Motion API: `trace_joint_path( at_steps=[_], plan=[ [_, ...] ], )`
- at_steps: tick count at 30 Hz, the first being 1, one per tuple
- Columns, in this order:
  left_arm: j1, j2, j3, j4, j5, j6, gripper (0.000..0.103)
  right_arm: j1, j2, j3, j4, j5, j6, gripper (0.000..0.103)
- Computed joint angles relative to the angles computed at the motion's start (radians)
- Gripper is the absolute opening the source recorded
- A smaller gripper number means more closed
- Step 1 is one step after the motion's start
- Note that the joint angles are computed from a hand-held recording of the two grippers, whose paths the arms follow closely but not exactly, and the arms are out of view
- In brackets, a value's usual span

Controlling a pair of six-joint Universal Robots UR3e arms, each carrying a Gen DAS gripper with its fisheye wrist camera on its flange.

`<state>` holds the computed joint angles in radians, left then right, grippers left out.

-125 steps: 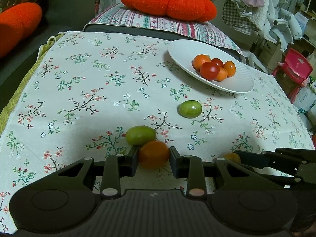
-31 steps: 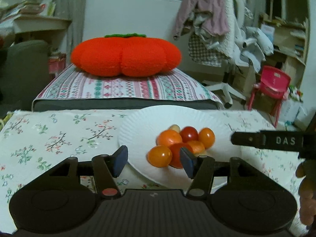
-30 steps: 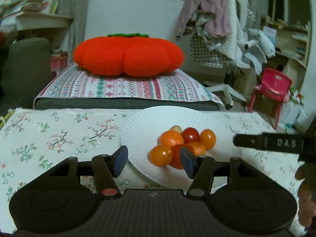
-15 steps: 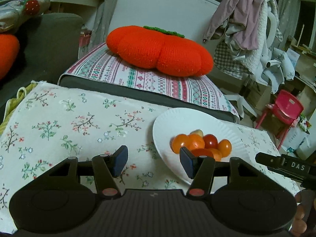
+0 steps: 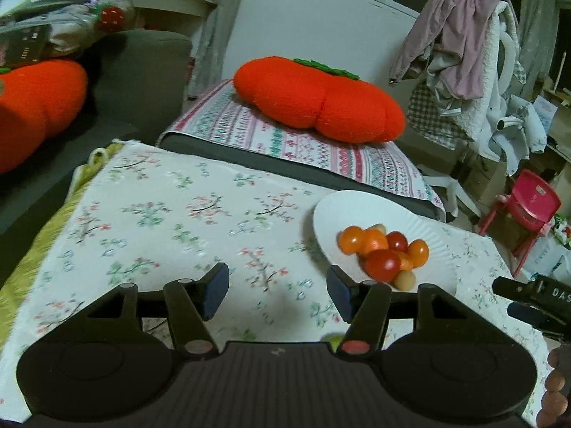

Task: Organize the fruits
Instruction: 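Move both tools back to the two green tomatoes on the cloth, then grasp a green tomato with the left tool while the right tool grasps the other green tomato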

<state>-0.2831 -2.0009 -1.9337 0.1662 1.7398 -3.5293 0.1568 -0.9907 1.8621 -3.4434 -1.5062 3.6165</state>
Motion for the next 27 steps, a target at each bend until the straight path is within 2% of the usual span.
trace_joint_path(
  at_steps=[5, 11, 15, 20, 27],
  plan=[
    [-0.012, 0.068, -0.105, 0.027, 0.008, -0.030, 0.057, -0.019, -0.037, 0.074, -0.027, 0.034, 0.080, 0.069],
    [-0.033, 0.111, -0.194, 0.031, 0.063, -0.047, 0.057, -0.004, -0.047, 0.089, -0.001, 0.065, 0.150, 0.071],
    [-0.003, 0.159, -0.276, 0.031, 0.031, -0.083, 0.057, 0.049, -0.049, 0.070, 0.022, 0.016, 0.087, 0.075],
    [0.018, 0.201, -0.344, 0.028, -0.002, -0.101, 0.058, 0.081, -0.057, 0.067, 0.059, 0.020, 0.026, 0.076],
    [0.000, 0.181, -0.333, -0.008, -0.005, -0.088, 0.058, 0.105, -0.060, 0.047, 0.143, 0.010, -0.003, 0.076]
  ],
)
